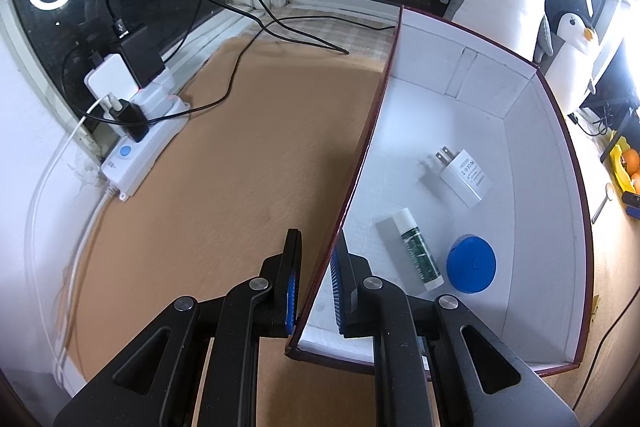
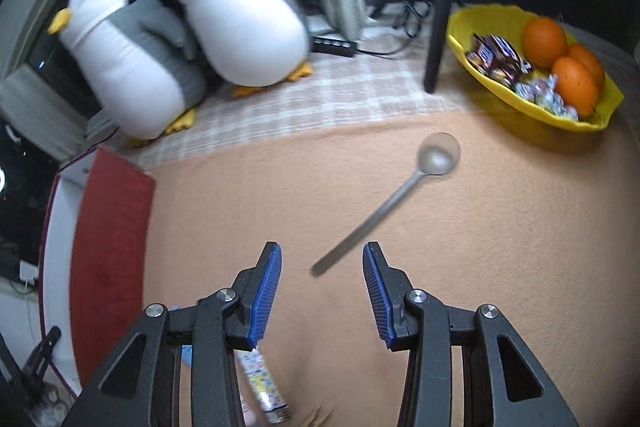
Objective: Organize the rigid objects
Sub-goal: 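Move the right gripper to the metal spoon and grasp its handle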
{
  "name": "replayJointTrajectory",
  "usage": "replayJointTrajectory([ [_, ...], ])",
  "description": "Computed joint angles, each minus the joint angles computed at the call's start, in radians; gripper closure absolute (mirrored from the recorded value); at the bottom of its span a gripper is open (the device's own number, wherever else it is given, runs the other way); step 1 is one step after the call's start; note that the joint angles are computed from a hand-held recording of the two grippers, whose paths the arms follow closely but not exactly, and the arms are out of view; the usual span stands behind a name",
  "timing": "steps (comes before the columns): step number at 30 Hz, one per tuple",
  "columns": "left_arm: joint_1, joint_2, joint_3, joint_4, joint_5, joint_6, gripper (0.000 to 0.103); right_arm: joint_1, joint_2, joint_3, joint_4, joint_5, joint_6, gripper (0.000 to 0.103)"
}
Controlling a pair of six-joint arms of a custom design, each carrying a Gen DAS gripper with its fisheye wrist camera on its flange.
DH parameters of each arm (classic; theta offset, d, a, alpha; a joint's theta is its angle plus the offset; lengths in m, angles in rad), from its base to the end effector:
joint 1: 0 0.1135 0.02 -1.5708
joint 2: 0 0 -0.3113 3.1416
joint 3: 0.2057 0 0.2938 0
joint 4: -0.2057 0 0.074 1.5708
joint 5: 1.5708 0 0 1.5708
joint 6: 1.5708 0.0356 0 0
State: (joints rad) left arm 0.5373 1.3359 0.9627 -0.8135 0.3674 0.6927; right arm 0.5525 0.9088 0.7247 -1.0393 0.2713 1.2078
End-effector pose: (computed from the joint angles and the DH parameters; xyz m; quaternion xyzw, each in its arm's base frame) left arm 0.2449 0.1310 0.2679 0.1097 0.9595 -0.0382 0.2567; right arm 0.1406 0.0755 0.2636 0.3362 0.9165 0.0471 0.2118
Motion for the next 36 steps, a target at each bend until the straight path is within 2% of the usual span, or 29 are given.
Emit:
replayJointTrajectory([
  [4, -0.006, -0.004, -0.003, 0.004, -0.009, -0.010, 0.090, -0.138, -0.019, -0.054, 0.042, -0.065, -0.081, 0.064],
  [12, -0.011, -0.008, -0.004, 0.004, -0.018, -0.020, 0.090, -0.281, 0.072, -0.078, 0.128, -0.126, -0.179, 0.064],
  [20, -0.012, -0.006, 0.000, 0.003, -0.022, -0.024, 0.090, -0.393, 0.176, -0.068, 0.167, -0.133, -0.276, 0.065],
  [27, -0.011, -0.005, 0.001, 0.001, -0.021, -0.023, 0.090, -0.416, 0.272, -0.037, 0.179, -0.119, -0.334, 0.065],
  [29, -0.010, -0.004, 0.002, 0.001, -0.020, -0.022, 0.090, -0.413, 0.286, -0.029, 0.173, -0.110, -0.347, 0.070],
  [31, -0.010, -0.004, 0.001, 0.001, -0.019, -0.023, 0.090, -0.415, 0.284, -0.030, 0.170, -0.111, -0.362, 0.080],
  [36, -0.008, -0.002, 0.000, 0.001, -0.014, -0.023, 0.090, -0.389, 0.220, -0.059, 0.147, -0.123, -0.353, 0.092],
])
